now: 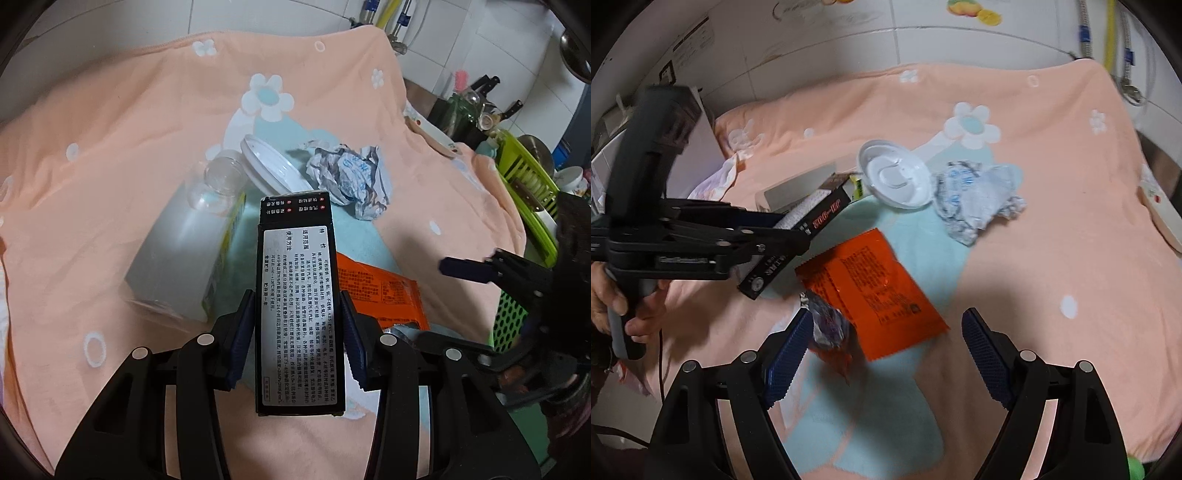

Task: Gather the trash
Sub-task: 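Close the right gripper on the orange snack bag and lift it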

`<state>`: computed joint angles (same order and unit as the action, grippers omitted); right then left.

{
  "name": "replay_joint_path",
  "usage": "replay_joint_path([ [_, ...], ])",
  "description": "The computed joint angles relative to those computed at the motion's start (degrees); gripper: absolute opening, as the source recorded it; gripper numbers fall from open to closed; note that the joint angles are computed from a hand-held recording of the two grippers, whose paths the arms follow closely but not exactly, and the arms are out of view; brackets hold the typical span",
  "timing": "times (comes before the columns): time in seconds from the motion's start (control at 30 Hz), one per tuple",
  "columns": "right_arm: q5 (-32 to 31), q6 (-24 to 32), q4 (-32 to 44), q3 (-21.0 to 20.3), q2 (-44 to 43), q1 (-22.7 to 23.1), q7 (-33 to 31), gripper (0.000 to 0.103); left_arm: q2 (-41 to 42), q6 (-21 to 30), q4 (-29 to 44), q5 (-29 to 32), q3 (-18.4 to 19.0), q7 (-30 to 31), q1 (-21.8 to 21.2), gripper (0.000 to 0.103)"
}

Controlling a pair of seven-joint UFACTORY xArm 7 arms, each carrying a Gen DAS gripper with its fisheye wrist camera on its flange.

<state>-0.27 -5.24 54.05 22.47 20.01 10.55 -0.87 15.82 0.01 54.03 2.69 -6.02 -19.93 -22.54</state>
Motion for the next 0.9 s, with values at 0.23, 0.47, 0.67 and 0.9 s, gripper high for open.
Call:
replay_joint_path([
  [0.23,0.6,4.6,6.5,2.1,5.7,-1.5,-4.1,0.079,-2.0,-0.1,-1.7,0.7,1.1,-0.8,-0.3,0.044],
  [0.47,4.9,7.4,10.3,3.2,9.3,-1.5,-8.7,0.079,-2.6,-0.3,-2.4,1.9,2.0,-2.0,-0.8,0.044],
  [0.67,6.2,6.4,9.3,1.4,8.1,0.7,-9.0,0.06,-2.5,-0.7,-2.4,1.1,0.5,-1.5,0.7,0.044],
  [0.9,7.5,2.9,5.7,3.0,6.6,-0.9,-7.6,0.047,-2.8,-1.2,-2.7,0.7,-0.1,-0.9,0.8,0.044],
])
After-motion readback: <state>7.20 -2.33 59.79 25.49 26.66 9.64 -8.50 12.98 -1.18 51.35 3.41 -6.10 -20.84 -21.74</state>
